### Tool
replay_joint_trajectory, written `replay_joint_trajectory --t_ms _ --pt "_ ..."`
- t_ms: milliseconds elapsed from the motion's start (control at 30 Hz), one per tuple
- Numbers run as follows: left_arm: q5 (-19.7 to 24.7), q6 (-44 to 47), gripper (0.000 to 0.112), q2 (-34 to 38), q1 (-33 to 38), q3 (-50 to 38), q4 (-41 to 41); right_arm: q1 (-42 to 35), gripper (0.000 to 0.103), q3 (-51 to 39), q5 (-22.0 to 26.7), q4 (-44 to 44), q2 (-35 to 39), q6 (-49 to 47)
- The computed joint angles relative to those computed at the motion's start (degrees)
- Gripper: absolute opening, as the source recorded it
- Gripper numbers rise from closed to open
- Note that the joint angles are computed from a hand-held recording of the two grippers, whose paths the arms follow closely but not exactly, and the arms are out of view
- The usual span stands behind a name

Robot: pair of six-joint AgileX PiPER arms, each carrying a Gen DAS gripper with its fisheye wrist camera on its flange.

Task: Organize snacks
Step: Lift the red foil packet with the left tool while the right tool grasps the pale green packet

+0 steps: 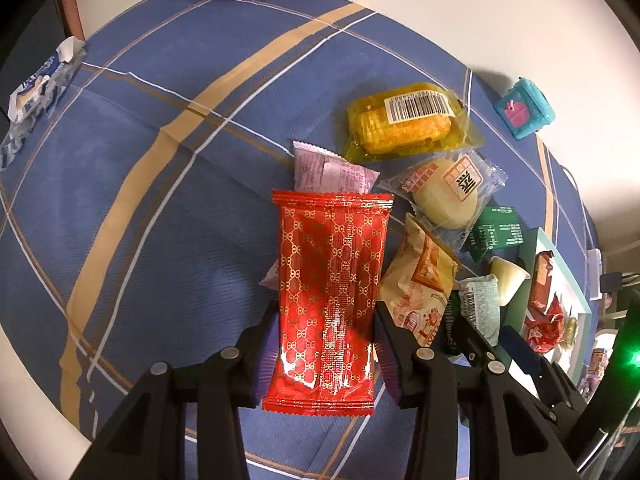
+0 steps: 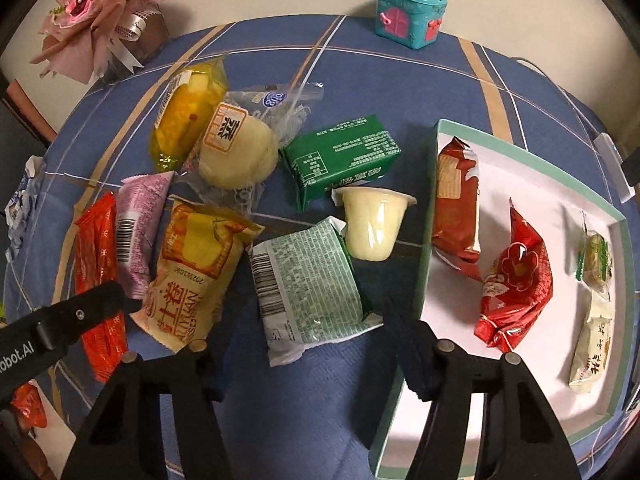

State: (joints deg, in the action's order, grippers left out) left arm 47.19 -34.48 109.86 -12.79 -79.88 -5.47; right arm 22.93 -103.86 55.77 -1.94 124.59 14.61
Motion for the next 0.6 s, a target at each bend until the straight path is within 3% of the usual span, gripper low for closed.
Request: replay_joint_trajectory --t_ms 100,600 --pt "0.49 -0.13 0.047 1.03 -0.14 -1.03 -0.04 0.04 0.059 0.04 -0.53 0.49 0.55 -0.41" --pt "1.54 -1.43 0.047 2.52 -0.59 -3.16 1.10 3.28 0.055 0.49 -1.96 -3.81 2.33 3.11"
